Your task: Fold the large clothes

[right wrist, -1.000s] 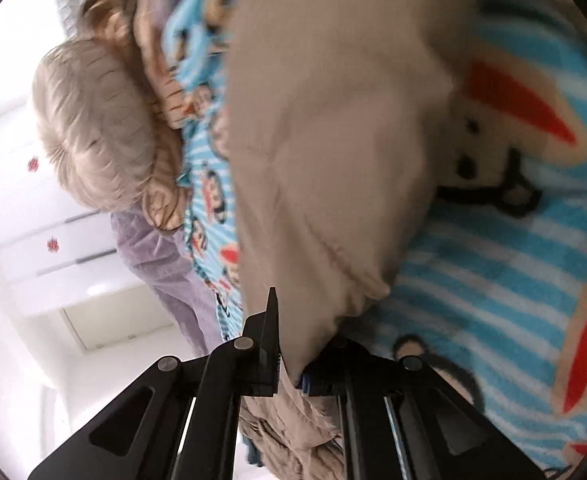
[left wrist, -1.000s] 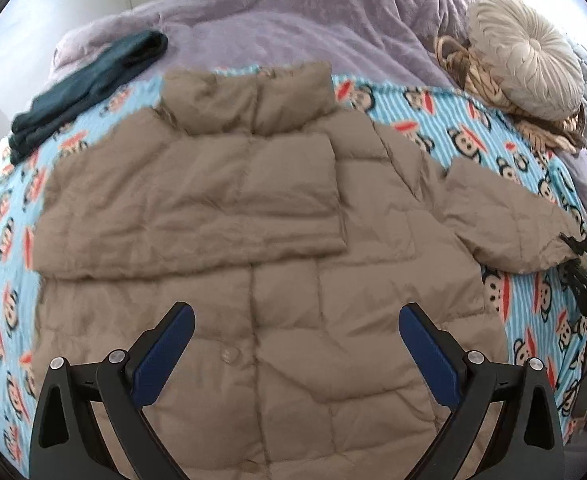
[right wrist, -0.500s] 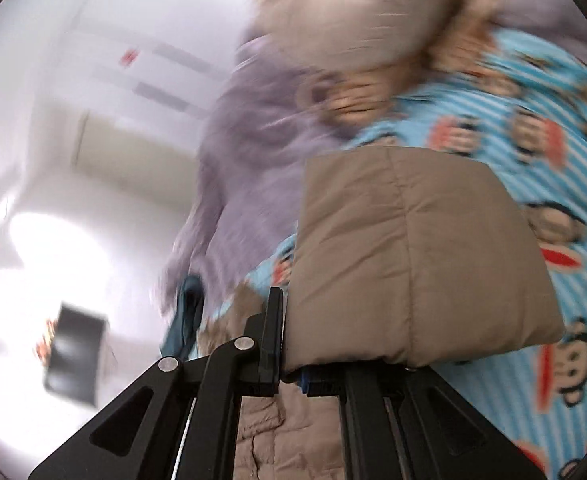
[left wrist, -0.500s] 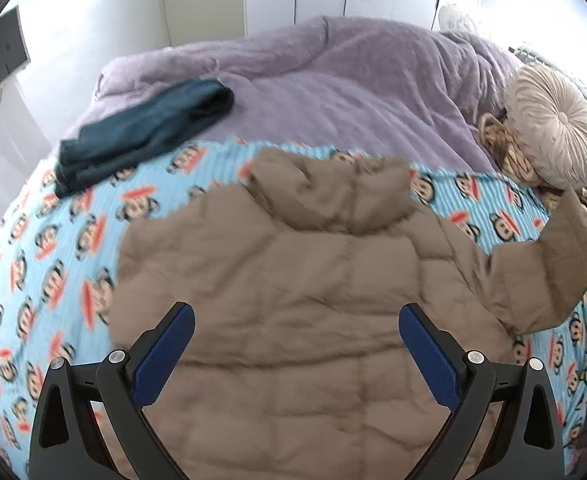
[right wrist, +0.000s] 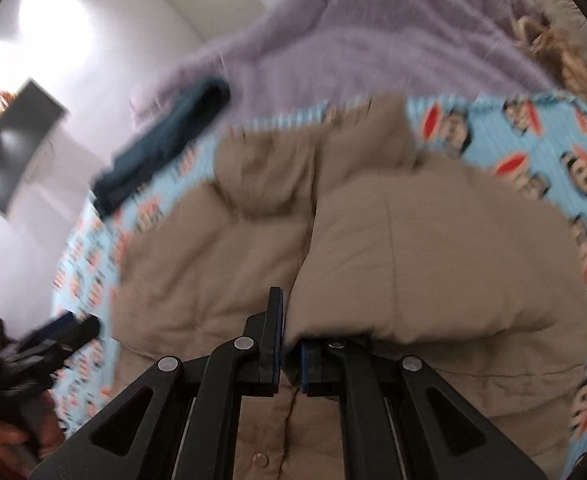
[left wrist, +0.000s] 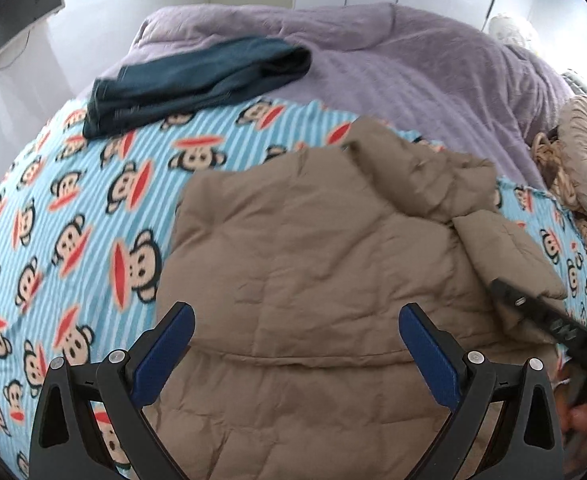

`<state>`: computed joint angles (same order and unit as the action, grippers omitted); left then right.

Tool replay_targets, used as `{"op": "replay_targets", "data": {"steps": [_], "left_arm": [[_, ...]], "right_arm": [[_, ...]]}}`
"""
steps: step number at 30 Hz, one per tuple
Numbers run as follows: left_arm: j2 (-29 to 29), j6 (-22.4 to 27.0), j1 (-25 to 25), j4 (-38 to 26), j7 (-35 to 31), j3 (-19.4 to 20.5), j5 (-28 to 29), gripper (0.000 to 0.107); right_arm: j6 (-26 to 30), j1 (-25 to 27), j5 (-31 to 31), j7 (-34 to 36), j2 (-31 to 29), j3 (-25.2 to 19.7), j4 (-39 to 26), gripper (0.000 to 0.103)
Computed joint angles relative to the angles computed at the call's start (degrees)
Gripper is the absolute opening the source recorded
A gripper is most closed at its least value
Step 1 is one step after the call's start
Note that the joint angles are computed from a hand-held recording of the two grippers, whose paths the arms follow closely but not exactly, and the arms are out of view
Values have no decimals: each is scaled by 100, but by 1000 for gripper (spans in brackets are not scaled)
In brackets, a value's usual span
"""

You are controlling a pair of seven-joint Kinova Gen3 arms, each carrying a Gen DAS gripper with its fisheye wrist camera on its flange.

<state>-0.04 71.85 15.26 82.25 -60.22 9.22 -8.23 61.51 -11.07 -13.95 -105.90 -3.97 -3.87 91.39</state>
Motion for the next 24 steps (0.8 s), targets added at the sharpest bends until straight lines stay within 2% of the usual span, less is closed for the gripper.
{"op": "replay_targets", "data": {"steps": [5,7,9,10,13,16,18,19,20,21,24], "left_arm": [[-14,-268,-126,359,-87,-106,204,102],[2,-327,-137,421,-55,-97,253,102],[15,-400,-159,471,-74,-111,356,102],[13,-434,-173,489,-99,-119,398,102],[-16,-637,-203,566,-174,-136,506,102],[-54,-834,-261,630,-255,-171,649,102],[-79,-932,-316,660,-355,-203,788,93],[-67,-906,-336,634,-384,-208,813,93],[-73,-907,-359,632,-419,-220,853,93],[-85,-919,-386,638,-459,-237,915,93],[-193,-1026,-538,731,-724,-361,1315,93]], "right_arm": [[-34,-152,364,-495,396,-152,232,13],[-8,-115,192,-343,346,-91,303,29],[114,-6,-166,-15,263,29,296,69],[159,36,-258,56,195,60,298,72],[261,210,-417,128,-266,215,423,72],[247,462,-572,-136,-523,442,584,72],[149,667,-628,-439,-620,582,706,71],[92,760,-651,-560,-623,649,737,65],[-9,794,-662,-645,-596,644,754,40],[-79,835,-712,-681,-561,686,720,20],[-226,736,-654,-457,-399,562,417,18]]}}
